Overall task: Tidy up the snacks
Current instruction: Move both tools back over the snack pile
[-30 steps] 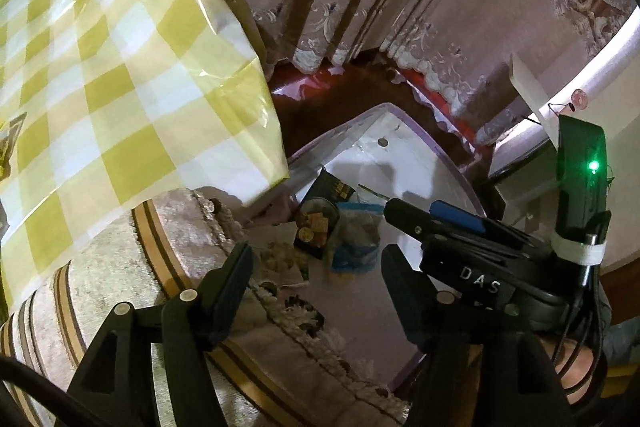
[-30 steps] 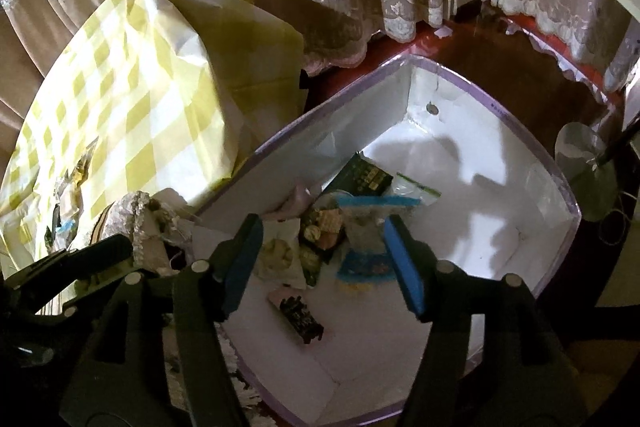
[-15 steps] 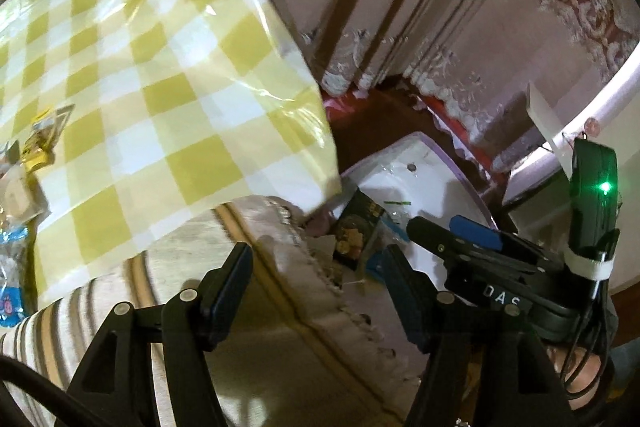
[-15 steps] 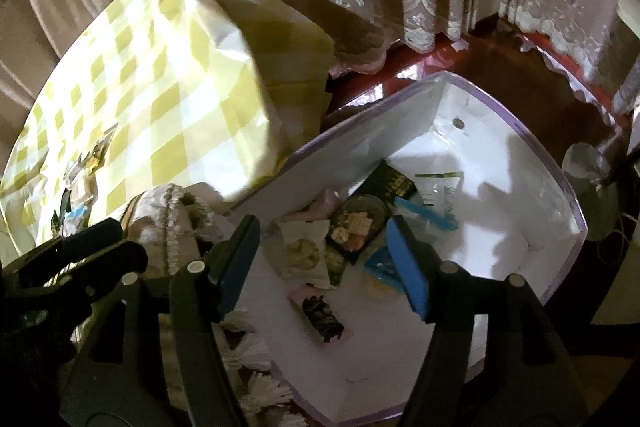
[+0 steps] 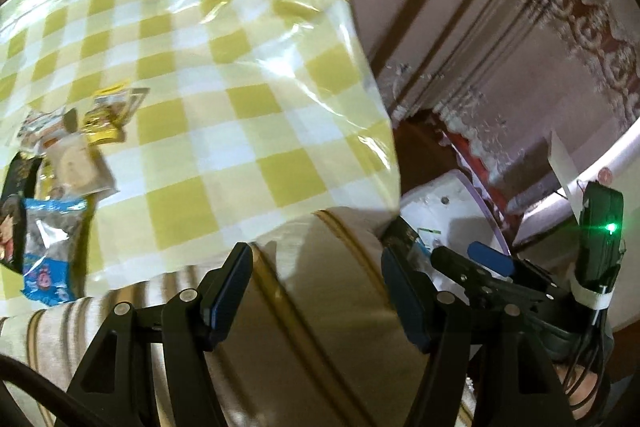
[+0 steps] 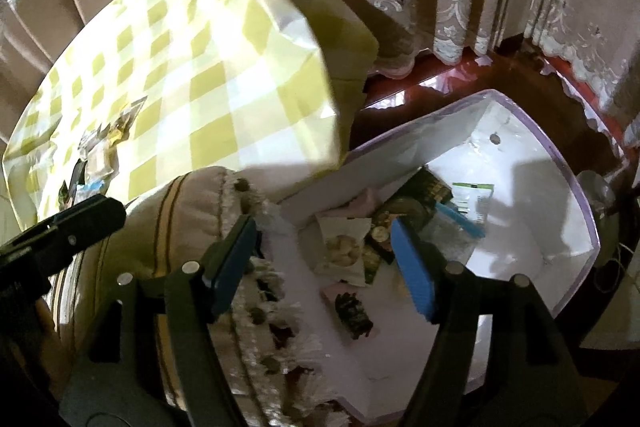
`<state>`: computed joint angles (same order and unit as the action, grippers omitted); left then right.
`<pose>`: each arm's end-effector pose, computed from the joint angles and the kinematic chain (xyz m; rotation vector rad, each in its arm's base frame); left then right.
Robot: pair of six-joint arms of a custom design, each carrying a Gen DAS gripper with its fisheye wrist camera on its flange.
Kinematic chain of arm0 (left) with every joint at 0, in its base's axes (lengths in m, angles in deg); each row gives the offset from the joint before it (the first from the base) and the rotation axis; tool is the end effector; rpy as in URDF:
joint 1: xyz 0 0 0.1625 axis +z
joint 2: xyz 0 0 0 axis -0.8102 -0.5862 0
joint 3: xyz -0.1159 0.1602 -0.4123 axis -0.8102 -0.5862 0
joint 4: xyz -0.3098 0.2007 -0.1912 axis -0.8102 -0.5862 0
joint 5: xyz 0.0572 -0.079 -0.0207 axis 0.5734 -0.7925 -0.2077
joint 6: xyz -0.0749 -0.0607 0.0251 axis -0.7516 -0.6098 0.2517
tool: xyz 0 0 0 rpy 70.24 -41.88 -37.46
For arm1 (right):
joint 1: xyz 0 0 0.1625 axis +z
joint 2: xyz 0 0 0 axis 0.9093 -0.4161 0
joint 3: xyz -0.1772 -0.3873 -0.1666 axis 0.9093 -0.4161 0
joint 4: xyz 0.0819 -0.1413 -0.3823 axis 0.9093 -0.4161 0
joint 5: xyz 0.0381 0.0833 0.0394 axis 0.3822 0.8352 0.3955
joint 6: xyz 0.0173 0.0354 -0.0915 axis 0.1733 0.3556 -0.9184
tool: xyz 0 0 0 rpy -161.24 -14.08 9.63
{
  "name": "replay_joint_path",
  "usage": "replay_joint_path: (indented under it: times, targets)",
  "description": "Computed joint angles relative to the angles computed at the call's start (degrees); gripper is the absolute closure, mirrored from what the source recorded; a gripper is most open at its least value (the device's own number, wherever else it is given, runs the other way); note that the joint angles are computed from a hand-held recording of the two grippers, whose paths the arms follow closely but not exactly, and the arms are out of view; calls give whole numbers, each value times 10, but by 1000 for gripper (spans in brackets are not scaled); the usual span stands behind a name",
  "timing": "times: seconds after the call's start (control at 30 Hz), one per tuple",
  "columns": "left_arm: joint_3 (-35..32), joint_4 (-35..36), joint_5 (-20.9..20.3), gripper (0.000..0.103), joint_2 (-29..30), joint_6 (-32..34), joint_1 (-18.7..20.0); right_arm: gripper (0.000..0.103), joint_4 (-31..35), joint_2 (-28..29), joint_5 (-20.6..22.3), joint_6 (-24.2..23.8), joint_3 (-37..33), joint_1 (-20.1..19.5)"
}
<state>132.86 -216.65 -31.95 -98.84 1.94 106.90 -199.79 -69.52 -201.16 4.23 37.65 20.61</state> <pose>-0.2449 -0.6555 0.0250 -0.0143 2.5373 -0.8368 0.0463 -0.7237 0.1944 0.5159 -2.5456 0.4673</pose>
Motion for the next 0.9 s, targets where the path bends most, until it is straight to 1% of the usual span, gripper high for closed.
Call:
replay_joint_path:
  times: [0.53, 0.7, 0.9]
  targets:
    - [115, -53, 72, 36, -84, -61, 11, 28, -5, 22, -10, -20, 15, 36]
    - [143, -60, 89, 36, -108, -84, 18, 27, -23, 32, -19, -34, 15, 47]
    - [166, -61, 106, 36, -129, -106, 23, 27, -31, 43, -26, -39, 9, 54]
